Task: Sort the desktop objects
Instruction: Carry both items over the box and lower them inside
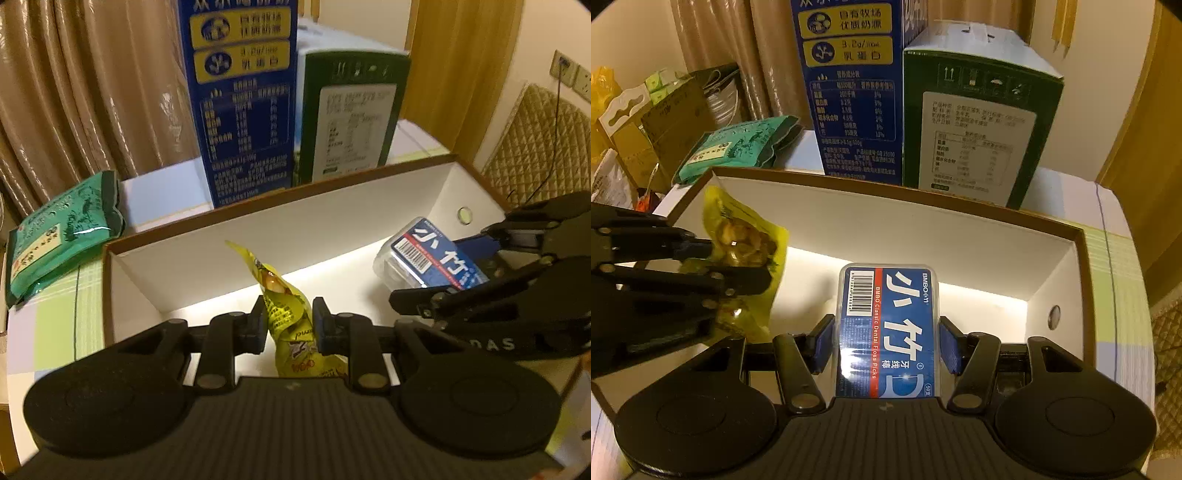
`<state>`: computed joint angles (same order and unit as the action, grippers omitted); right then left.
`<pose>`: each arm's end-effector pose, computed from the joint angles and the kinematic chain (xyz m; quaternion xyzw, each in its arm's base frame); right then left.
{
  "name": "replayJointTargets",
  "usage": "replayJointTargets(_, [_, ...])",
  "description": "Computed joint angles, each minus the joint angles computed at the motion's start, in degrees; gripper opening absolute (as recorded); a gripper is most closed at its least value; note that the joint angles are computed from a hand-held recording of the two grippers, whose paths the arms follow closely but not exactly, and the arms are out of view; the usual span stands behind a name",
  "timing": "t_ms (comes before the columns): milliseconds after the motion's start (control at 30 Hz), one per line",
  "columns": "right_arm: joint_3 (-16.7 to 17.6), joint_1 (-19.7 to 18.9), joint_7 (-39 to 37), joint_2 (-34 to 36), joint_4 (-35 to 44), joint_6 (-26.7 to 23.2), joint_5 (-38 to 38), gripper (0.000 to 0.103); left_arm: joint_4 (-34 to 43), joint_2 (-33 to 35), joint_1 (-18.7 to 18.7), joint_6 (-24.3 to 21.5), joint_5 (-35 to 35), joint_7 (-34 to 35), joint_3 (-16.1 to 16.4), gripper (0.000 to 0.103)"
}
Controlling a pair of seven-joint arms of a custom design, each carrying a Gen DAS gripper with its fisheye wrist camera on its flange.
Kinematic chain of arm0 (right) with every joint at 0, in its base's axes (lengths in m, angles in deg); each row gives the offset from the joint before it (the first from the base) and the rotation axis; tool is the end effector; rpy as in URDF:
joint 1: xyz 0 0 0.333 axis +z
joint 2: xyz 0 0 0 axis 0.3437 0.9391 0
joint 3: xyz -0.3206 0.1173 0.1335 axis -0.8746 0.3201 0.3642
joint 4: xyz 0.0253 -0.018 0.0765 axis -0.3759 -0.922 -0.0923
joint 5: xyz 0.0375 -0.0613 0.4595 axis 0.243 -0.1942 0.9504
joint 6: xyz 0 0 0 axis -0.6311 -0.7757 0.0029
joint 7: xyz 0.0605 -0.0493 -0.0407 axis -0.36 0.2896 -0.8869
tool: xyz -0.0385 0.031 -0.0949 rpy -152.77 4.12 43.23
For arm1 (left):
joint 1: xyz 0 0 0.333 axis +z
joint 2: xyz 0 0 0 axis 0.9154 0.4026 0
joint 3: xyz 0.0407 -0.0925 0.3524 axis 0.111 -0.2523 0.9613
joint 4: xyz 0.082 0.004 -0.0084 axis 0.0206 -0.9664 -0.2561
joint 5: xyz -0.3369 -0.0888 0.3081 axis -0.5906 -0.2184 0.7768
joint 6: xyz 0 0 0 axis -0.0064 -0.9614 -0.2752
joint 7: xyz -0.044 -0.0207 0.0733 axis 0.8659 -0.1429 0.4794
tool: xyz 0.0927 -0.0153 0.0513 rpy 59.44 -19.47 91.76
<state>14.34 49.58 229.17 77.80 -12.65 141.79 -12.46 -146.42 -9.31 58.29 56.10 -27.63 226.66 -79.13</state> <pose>0.5815 0.4350 0.5640 -0.6487 0.6997 -0.2038 0.2193 0.6746 -0.2247 0.5558 -0.3134 0.8911 -0.3099 0.1078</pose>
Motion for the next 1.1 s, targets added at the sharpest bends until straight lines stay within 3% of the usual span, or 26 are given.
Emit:
replayJointTargets(367, [-0.37,-0.67,-2.21,1.78,0.83,-0.60,1.95,0.054,3.96,5.04,-1.48,0.46,7.73,-4.79,0.36,0.020])
replayJointTargets(433, [-0.43,-0.76,-2.42,1.80,0.70,-0.49,2.11,0.054,3.43,4.86,-1.58,1.91,8.49,-4.13,0.29,0.025])
replayJointTargets(533, [-0.47,-0.83,-2.41,1.79,0.52,-0.24,2.23,0.055,3.27,4.64,-1.33,2.27,7.99,-2.41,0.02,0.033])
replayJointTargets(933, [-0.64,-1.21,-2.76,2.14,0.19,0.39,2.71,0.055,3.16,4.09,-0.87,2.54,7.04,-2.02,0.11,0.039])
replayJointTargets(1100, [-0.99,-0.74,-2.92,2.21,-0.03,1.71,-0.66,0.058,1.43,2.67,-0.81,4.83,6.03,-0.83,-0.04,0.046])
